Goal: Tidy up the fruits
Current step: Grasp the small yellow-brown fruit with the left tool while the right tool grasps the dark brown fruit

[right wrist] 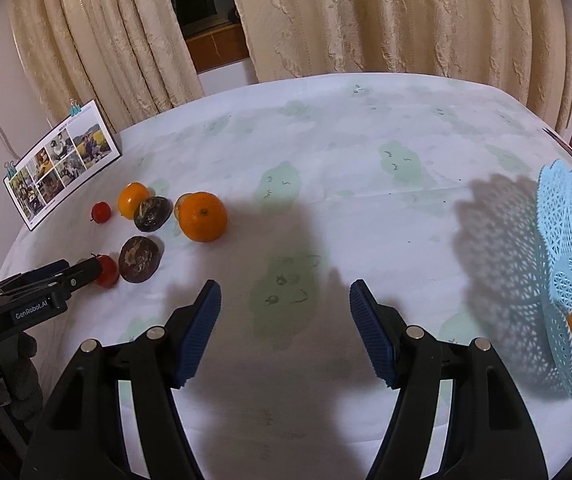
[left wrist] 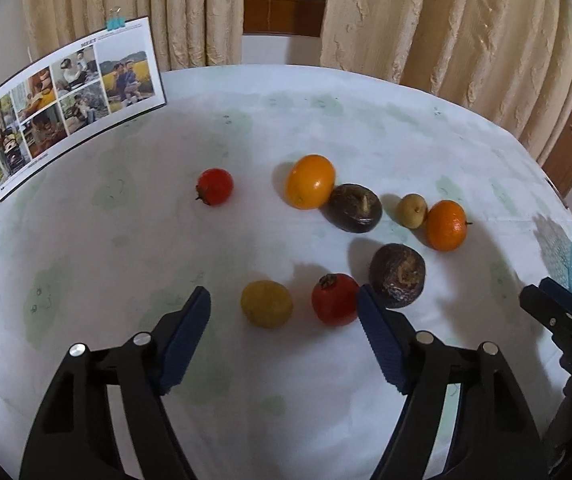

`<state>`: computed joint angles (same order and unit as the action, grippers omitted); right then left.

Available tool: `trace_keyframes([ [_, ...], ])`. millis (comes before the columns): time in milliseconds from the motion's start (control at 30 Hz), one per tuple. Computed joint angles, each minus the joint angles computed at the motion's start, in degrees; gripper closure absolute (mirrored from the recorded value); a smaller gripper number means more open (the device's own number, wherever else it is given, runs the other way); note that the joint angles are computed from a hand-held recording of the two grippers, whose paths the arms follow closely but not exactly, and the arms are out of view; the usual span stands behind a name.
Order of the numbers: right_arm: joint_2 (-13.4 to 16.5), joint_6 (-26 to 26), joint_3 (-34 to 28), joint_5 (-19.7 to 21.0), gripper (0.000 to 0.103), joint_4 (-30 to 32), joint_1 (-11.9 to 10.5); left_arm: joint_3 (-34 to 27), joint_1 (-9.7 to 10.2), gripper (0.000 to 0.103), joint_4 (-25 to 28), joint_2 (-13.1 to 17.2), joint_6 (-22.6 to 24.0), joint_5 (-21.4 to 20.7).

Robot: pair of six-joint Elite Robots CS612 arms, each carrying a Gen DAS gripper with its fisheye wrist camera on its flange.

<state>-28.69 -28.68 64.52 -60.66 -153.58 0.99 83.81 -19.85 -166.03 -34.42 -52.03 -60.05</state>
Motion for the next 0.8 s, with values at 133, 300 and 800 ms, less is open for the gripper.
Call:
trace_keyframes([
  [133,-0.05,-0.60,0.02,-0.25,0.034,0.36,0.19,0.62,0.03,0.034,-1.75,-0.11,0.47,-1.40],
  [300,-0.04,-1.03,-0.01,-0.49,0.034,0.81,0.36,2.34,0.48,0.040,-4.23,-0.64,-1.18,-3.25],
  [800,-0.78,-6.58,0.55,0.51,0.034,5.00,2.09,2.18,1.17,0.063,-5.66,0.08,-0.53,-3.94],
])
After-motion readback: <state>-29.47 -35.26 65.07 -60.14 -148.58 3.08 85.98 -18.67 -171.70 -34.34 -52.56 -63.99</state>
